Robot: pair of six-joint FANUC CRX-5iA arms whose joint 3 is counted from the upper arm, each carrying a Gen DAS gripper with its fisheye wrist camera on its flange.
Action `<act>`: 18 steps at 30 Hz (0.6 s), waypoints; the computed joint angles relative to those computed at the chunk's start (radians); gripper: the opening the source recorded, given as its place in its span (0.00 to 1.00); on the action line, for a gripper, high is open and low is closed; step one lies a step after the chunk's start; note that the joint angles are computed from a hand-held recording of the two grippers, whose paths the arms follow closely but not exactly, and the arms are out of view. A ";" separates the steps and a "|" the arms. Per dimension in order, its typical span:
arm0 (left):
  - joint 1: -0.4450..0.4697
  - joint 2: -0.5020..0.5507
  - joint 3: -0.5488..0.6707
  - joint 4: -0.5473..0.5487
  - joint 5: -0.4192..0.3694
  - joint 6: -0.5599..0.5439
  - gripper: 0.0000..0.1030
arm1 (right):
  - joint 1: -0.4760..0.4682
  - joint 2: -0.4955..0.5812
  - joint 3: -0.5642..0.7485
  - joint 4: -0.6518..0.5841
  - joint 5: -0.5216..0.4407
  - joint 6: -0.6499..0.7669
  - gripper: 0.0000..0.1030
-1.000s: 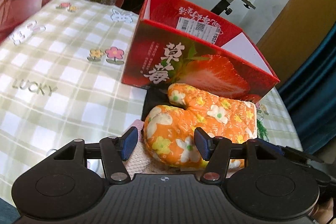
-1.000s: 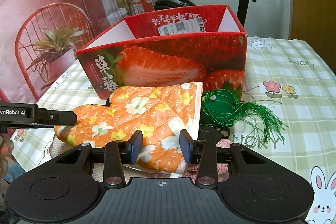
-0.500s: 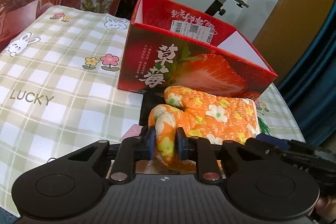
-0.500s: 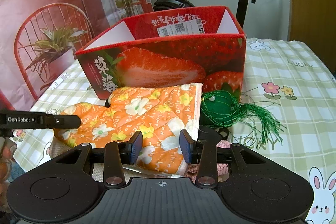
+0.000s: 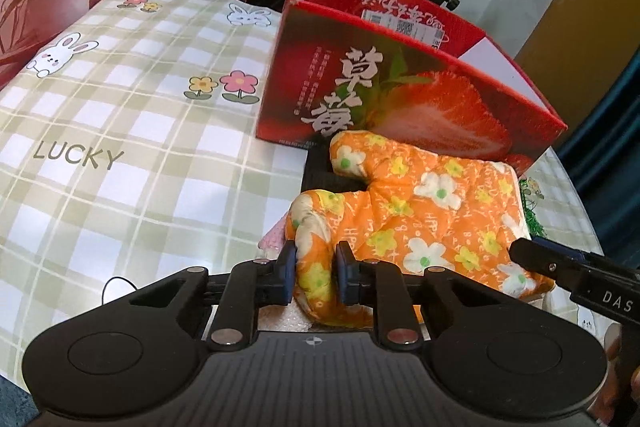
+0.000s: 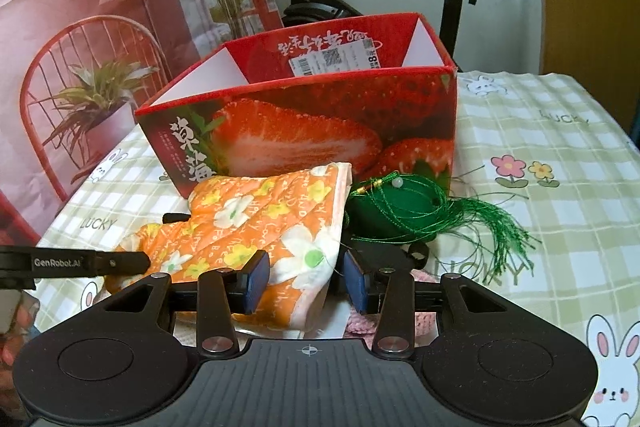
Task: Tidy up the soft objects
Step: 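Close both tools on the edge of the orange oven mitt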
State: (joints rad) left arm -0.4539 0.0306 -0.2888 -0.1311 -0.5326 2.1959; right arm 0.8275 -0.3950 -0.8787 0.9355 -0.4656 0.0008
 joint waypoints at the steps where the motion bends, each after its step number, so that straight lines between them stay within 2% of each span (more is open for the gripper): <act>1: 0.001 0.001 -0.002 0.002 0.000 -0.005 0.21 | -0.007 0.003 -0.003 0.011 0.012 -0.002 0.39; 3: -0.001 0.006 0.001 -0.002 -0.001 -0.006 0.22 | -0.020 0.012 -0.009 0.048 0.034 -0.004 0.39; 10: -0.001 0.018 0.005 0.002 -0.004 -0.024 0.22 | -0.057 0.046 0.000 0.029 0.100 -0.017 0.43; 15: 0.000 0.019 0.005 0.010 -0.004 -0.028 0.23 | -0.055 0.052 0.001 0.033 0.099 -0.026 0.44; 18: 0.000 0.019 0.003 0.013 -0.003 -0.029 0.23 | -0.051 0.045 -0.006 0.080 0.089 -0.045 0.35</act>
